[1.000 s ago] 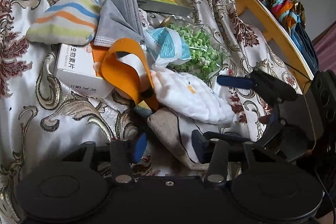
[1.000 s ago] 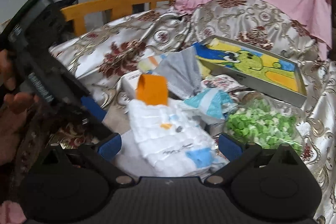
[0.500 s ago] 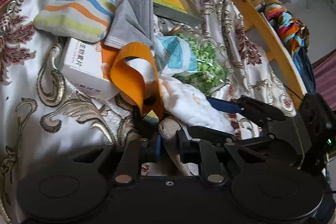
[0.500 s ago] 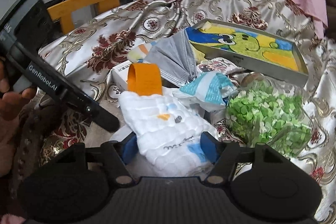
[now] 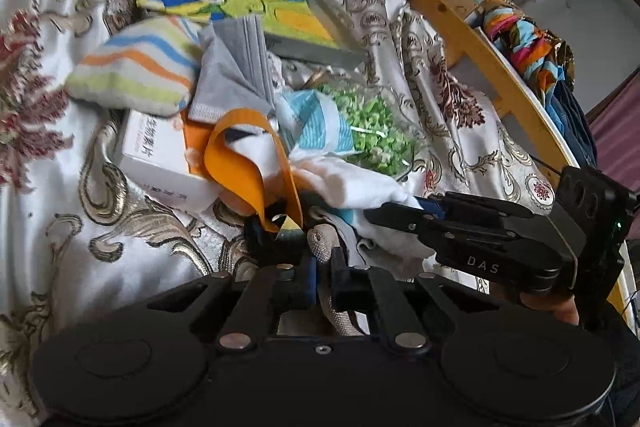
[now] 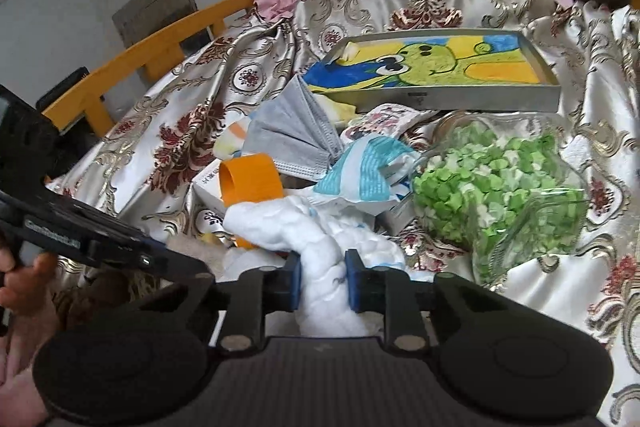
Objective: Organize soft objects
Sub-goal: 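Lift the white garment with the right tool while the left tool lifts the beige cloth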
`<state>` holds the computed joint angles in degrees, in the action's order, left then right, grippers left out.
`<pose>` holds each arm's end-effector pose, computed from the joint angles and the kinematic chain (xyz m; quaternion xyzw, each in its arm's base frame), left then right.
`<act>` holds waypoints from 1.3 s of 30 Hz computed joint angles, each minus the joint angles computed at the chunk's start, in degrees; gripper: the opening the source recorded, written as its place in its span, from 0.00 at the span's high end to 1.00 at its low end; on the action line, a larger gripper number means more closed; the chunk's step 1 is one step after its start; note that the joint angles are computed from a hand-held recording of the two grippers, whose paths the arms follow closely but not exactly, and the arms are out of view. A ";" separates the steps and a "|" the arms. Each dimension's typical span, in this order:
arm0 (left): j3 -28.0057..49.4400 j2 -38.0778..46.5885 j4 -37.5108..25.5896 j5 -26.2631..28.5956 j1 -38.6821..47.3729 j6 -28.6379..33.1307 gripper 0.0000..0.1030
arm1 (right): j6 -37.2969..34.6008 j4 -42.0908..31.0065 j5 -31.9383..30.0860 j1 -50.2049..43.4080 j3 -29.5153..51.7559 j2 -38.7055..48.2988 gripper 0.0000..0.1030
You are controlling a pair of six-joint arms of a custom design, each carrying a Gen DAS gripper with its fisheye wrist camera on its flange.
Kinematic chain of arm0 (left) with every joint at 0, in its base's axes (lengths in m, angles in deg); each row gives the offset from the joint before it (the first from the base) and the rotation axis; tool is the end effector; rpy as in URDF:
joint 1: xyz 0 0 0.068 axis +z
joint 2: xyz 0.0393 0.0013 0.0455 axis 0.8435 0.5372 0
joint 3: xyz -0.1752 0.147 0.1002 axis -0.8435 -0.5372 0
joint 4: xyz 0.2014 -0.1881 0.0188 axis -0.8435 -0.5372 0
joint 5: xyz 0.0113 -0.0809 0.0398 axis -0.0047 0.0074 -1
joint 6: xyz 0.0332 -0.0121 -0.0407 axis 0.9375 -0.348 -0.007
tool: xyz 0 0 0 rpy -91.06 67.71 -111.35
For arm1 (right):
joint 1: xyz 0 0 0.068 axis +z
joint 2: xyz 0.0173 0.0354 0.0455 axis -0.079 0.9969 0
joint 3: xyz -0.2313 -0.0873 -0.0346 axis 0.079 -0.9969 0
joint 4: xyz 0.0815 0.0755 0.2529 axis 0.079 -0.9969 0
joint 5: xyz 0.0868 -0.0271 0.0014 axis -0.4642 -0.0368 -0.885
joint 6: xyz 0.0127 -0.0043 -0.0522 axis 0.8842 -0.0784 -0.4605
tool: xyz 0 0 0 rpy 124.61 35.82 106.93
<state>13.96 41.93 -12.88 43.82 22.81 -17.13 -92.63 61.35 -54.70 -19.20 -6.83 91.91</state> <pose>0.2042 -0.1465 0.1530 -0.0159 0.9099 -0.2910 0.2954 0.2693 -0.0438 0.1379 -0.2750 0.8593 0.2511 0.3505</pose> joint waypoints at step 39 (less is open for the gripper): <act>14.72 -15.66 -17.70 -7.36 -1.75 -1.23 0.97 | 41.83 30.62 -13.44 -9.46 -16.57 -32.72 0.85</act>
